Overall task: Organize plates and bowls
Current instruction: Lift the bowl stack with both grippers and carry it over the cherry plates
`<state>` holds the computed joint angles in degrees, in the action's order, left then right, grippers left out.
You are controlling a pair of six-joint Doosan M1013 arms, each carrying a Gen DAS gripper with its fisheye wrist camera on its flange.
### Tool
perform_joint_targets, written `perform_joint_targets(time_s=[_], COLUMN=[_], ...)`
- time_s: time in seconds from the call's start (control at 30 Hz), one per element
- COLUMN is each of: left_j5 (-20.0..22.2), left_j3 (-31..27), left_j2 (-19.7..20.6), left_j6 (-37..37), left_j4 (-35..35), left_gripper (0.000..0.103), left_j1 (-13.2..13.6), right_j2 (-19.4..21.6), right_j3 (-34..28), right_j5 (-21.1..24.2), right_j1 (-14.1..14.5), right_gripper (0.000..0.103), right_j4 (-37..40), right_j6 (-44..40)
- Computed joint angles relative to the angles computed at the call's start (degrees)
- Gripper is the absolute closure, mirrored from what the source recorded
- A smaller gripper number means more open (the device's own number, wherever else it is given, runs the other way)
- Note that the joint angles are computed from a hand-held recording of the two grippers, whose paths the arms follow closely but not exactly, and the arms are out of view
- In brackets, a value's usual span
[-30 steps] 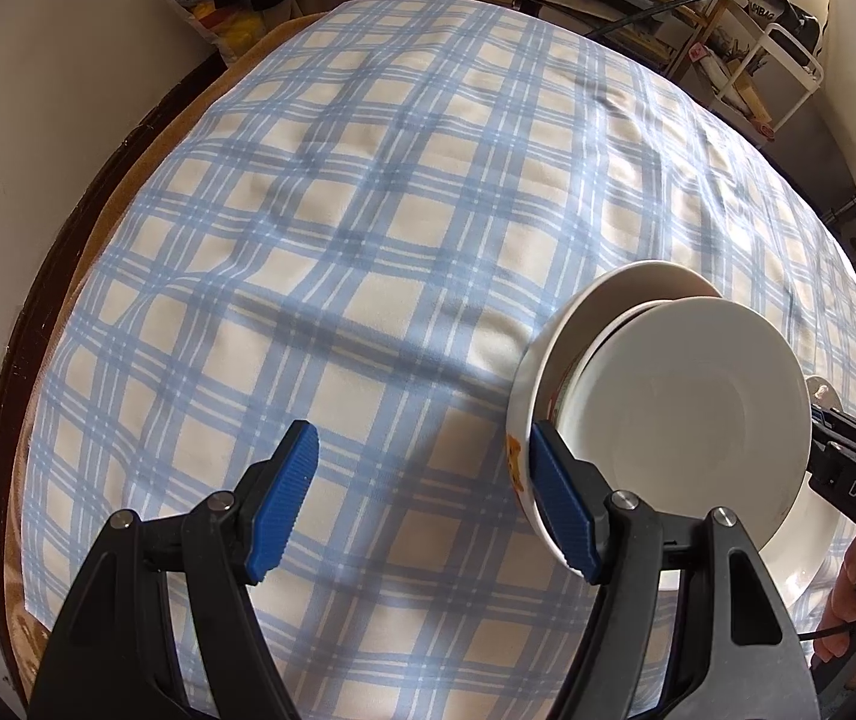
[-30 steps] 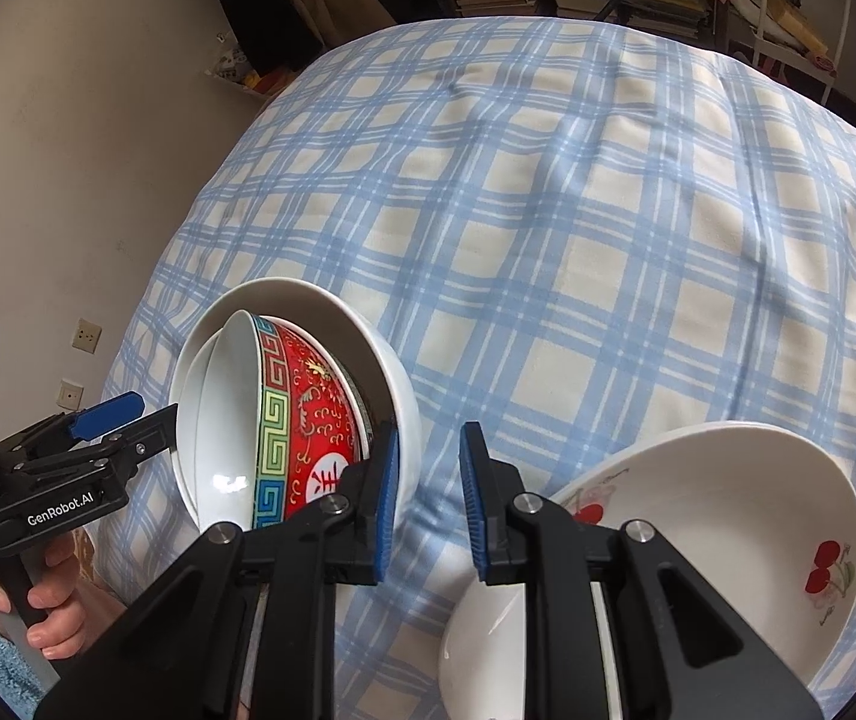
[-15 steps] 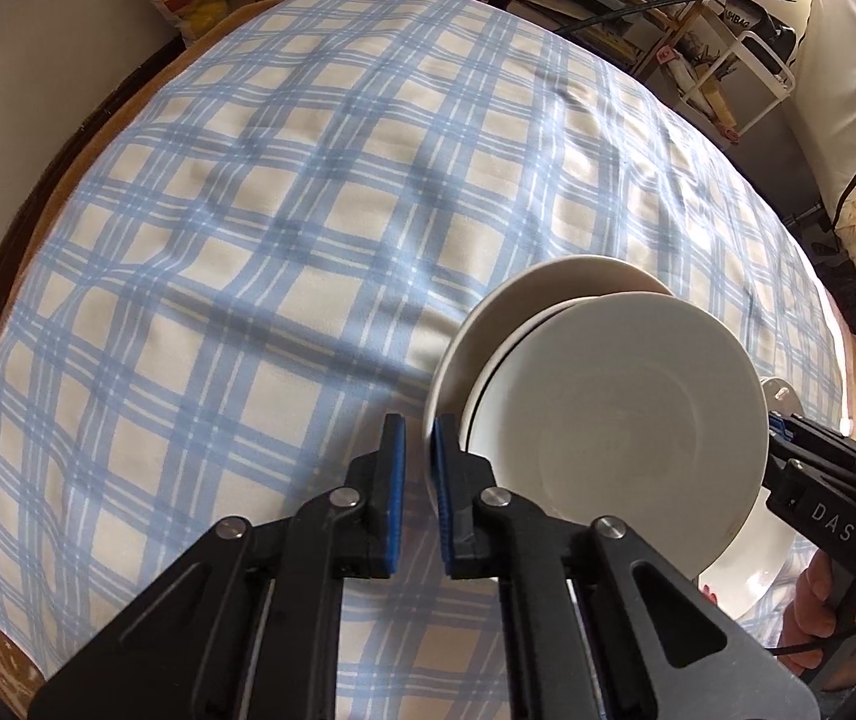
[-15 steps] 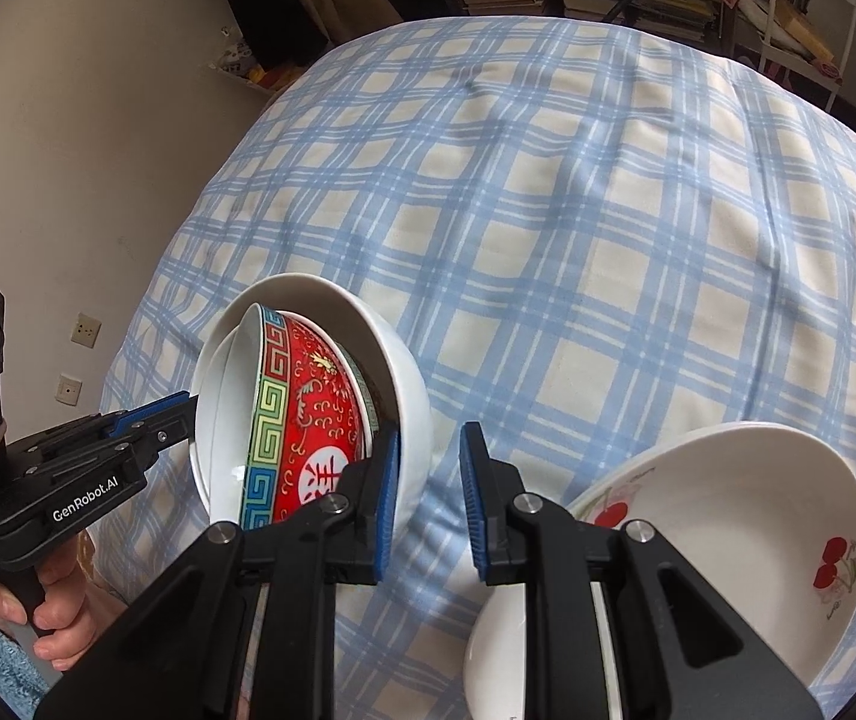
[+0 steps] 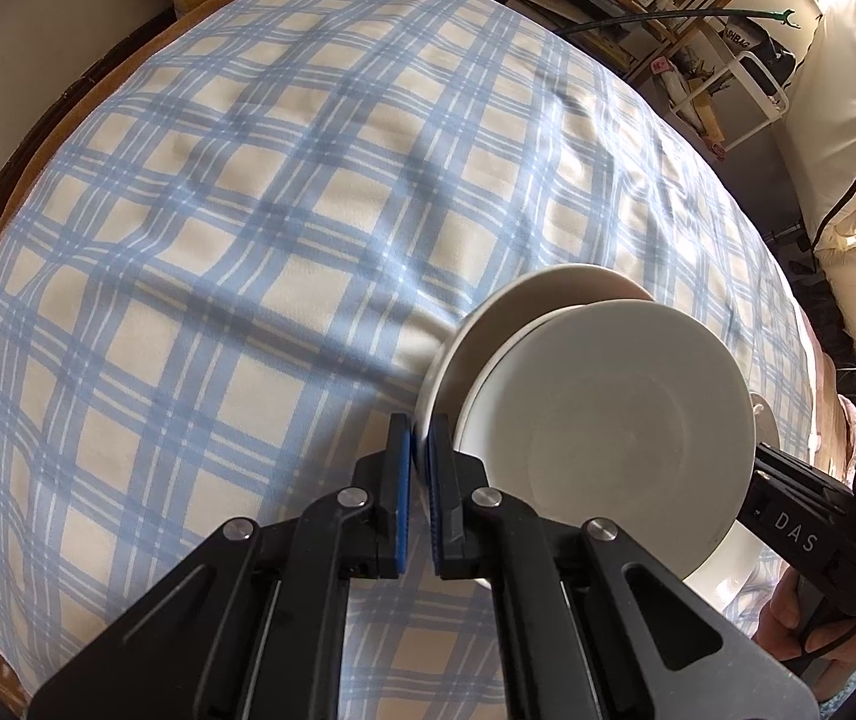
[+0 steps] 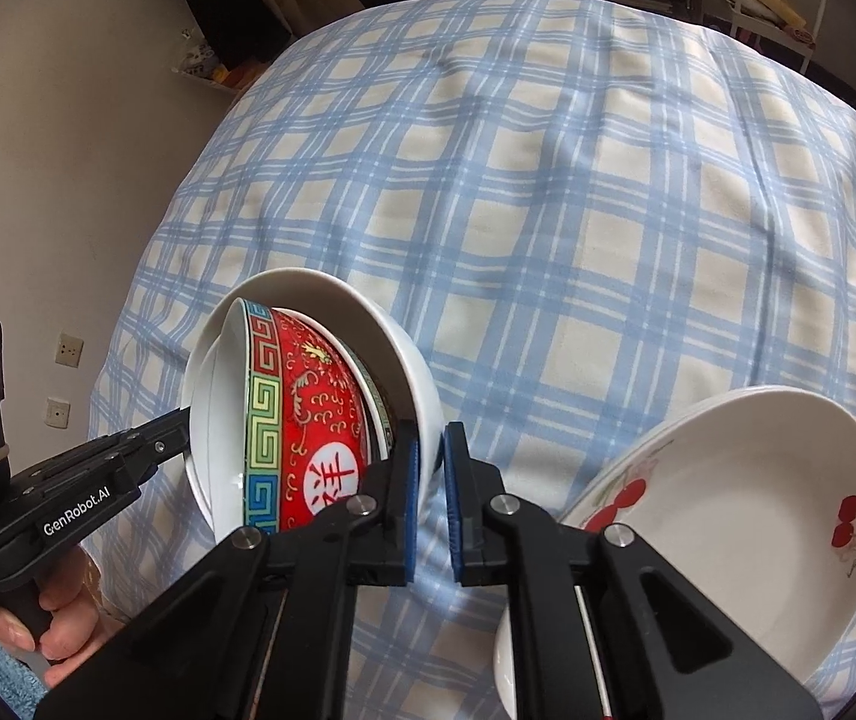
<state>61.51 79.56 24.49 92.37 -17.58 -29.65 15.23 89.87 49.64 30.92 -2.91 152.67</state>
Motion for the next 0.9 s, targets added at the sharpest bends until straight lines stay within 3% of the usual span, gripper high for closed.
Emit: perform_joint_targets(time_s=[0.47,0.9], left_j5=[-0.8,-2.3], left_j3=[0.2,1.2], left_j2=[0.0,-0.4], left_j6=[-1.4,-1.2], left_j4=[-0.8,-2.4], left_gripper=[0.099,0.099], left_j1=[0.1,0.6], right_j2=[-1.4,-1.9], right_j3=[2.5,3.5], right_j5=[-4.0,-6.1], right_j1=[-0.3,0.9], right_gripper=[0.092,0.092], right_j4=[0.1,-5.0], right_j6=[2.6,9.7])
